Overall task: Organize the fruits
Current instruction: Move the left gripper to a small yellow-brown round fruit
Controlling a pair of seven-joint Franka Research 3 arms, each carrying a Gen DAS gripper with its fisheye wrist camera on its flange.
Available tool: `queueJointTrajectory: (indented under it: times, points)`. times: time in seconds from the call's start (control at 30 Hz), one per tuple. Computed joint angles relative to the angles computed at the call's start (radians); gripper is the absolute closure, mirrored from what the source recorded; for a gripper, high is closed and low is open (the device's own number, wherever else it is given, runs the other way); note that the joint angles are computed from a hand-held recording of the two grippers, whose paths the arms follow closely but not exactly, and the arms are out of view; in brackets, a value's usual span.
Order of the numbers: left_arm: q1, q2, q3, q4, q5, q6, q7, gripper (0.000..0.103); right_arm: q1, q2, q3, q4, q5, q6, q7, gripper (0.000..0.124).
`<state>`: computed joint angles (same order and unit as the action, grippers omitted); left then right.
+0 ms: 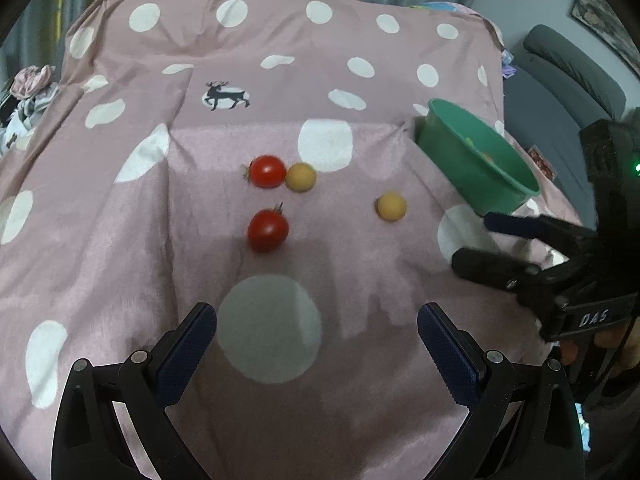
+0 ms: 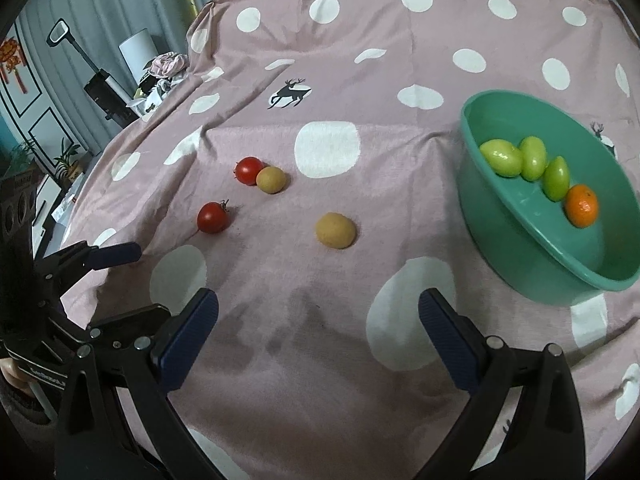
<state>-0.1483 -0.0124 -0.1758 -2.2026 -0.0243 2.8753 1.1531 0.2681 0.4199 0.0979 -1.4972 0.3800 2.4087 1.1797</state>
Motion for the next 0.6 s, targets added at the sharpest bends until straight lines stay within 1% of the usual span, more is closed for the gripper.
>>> queueJointTrajectory:
  times: [0.07, 0.1, 0.13, 0.2, 0.23, 0.33, 0.4, 0.43, 0.5, 0.53, 0.57, 0.6]
  points:
    - [-0.001, 0.005, 0.002, 0.012, -0.075, 0.014, 0.060, 0.003, -0.007, 0.021, 0.008, 0.031, 0.016, -0.022, -0.009, 0.027]
    - [0.001, 0.009, 0.003, 0.021, -0.090, 0.015, 0.070, 0.003, -0.007, 0.029, 0.007, 0.043, 0.016, -0.028, -0.010, 0.030]
    - [0.005, 0.013, 0.005, 0.032, -0.080, 0.017, 0.063, 0.003, -0.005, 0.041, 0.006, 0.060, 0.012, -0.035, -0.009, 0.031]
    - [0.011, 0.021, 0.007, 0.050, -0.033, 0.015, 0.034, 0.003, -0.001, 0.066, 0.006, 0.096, 0.002, -0.055, -0.014, 0.040]
    - [0.014, 0.027, 0.008, 0.062, 0.000, 0.009, 0.019, 0.003, -0.001, 0.079, 0.007, 0.116, 0.000, -0.067, -0.017, 0.041]
    - [0.022, 0.051, 0.009, 0.106, 0.058, -0.034, -0.007, 0.003, -0.001, 0.123, 0.009, 0.179, -0.001, -0.101, -0.016, 0.047]
    - [0.027, 0.065, 0.009, 0.129, 0.080, -0.047, -0.016, 0.003, -0.002, 0.157, 0.009, 0.226, -0.001, -0.128, -0.004, 0.053]
    - [0.030, 0.074, 0.007, 0.143, 0.079, -0.048, -0.008, 0.003, -0.002, 0.173, 0.008, 0.250, -0.002, -0.141, 0.001, 0.054]
    - [0.042, 0.097, -0.006, 0.171, 0.028, -0.044, 0.059, 0.003, 0.000, 0.201, 0.006, 0.290, -0.013, -0.160, 0.003, 0.060]
    - [0.044, 0.107, -0.007, 0.186, 0.026, -0.047, 0.070, 0.003, 0.003, 0.217, 0.003, 0.313, -0.022, -0.172, 0.005, 0.062]
    - [0.044, 0.120, -0.007, 0.201, 0.038, -0.045, 0.075, 0.003, 0.006, 0.232, 0.000, 0.337, -0.032, -0.187, 0.010, 0.067]
    - [0.046, 0.129, -0.008, 0.212, 0.043, -0.042, 0.082, 0.008, 0.006, 0.247, 0.001, 0.359, -0.037, -0.202, 0.009, 0.073]
